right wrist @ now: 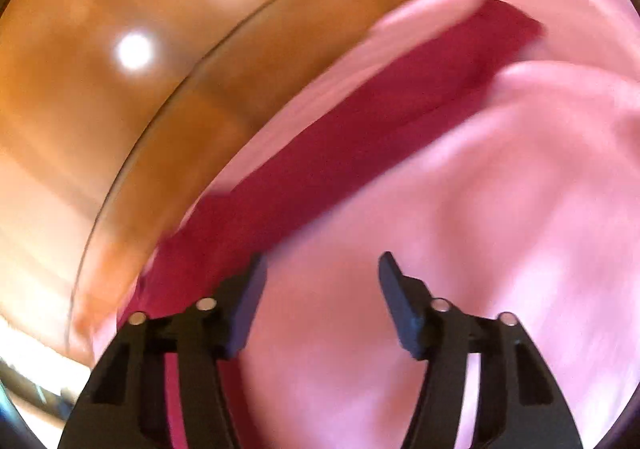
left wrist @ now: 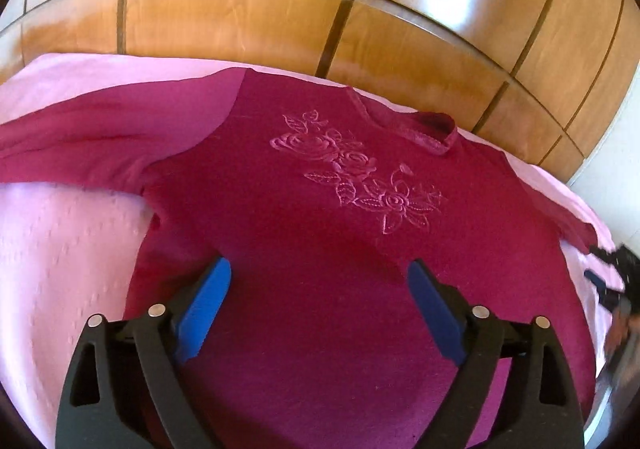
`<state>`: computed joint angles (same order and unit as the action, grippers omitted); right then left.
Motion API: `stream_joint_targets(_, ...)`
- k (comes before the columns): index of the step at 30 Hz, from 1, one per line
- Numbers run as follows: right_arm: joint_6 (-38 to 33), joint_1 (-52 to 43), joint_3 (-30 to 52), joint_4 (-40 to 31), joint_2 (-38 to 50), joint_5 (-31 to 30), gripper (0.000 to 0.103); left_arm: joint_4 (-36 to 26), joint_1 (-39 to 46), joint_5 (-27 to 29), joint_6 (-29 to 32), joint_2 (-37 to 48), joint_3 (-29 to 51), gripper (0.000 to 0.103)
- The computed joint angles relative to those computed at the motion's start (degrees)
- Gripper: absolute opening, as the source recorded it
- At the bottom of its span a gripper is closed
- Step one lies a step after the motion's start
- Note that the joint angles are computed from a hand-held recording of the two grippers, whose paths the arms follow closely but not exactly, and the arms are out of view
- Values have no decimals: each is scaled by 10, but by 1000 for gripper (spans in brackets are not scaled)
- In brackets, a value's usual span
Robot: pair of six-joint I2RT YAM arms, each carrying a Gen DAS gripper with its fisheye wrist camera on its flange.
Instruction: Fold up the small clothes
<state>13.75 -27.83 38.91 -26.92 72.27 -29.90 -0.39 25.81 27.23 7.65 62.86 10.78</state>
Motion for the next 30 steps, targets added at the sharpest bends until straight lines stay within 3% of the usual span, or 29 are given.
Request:
stream_joint_targets(5, 60, -69, 96, 73, 162, 33, 46, 5, 5, 7, -2, 3, 0, 90)
stream_joint_targets(11, 80, -99, 221, 63, 266, 77, 44, 9, -5, 2, -1, 8, 0, 94)
stream_joint_targets(13, 74, -104, 243, 54, 285, 84, 22, 10, -16, -9, -7, 5, -1, 95)
stream_joint_targets(15, 59, -106, 265, 35, 299, 98, 7, 9, -21, -15, -7, 5, 0, 96)
stream_joint_targets(23, -16, -41, 273, 1, 228, 92, 7, 12, -27, -17, -5, 12, 3, 99)
stream_joint_targets(30, -57, 132, 239, -13, 174, 164, 7, 12, -30, -22, -6, 13, 3, 99)
